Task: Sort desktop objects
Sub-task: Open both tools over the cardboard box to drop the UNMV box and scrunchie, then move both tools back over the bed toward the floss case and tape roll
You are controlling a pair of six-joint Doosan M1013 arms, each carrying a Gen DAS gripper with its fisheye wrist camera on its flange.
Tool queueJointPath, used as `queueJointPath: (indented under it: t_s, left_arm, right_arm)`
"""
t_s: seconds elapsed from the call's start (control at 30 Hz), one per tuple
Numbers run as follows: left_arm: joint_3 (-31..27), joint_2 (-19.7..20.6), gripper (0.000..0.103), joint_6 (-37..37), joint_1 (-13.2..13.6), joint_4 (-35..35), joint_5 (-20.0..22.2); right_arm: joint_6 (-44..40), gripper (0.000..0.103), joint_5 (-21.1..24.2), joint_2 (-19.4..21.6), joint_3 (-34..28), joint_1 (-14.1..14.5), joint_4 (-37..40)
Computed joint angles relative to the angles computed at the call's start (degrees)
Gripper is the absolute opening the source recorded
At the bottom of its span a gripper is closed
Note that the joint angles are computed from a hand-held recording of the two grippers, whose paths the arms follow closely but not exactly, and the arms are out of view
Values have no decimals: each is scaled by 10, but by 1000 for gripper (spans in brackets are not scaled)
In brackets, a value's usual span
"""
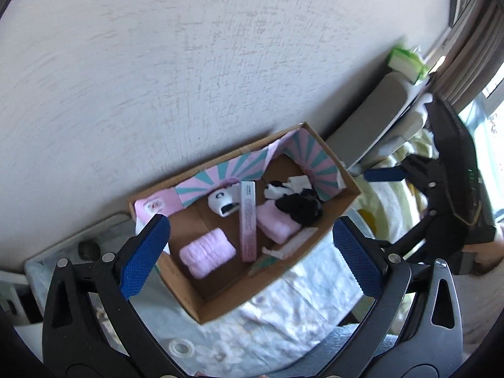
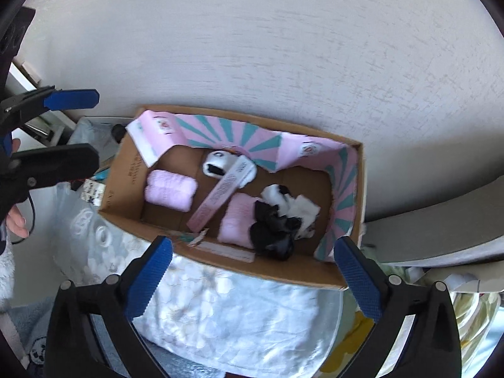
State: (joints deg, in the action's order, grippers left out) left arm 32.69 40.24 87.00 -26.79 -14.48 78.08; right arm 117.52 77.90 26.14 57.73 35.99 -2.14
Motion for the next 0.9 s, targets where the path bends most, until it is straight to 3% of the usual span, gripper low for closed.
queueJointPath:
  t_s: [0.17,0.3,0.47,0.67,0.8,0.9]
  left_arm:
    - [54,-41,103,-16,12,27,-8]
    - [105,-80,103,-43,26,59,-28]
    - [183,-132,103,-63,40,93,-76]
    - [245,-172,103,-110,53,114,-77]
    - [291,-201,103,-136,66,92,-105]
    - [320,-221,103,-171,68,127,-111]
  right_arm:
    - [21,102,-56,-15,18,4,45]
    - [21,102,-64,-12,7,17,39]
    - [-52,102,12,32,-62,43,38]
    - [-64,102,-35,39,-71,57,73]
    - [-94,102,22,75,-124,71,78]
    - [-106,102,18,80,-132,83,66]
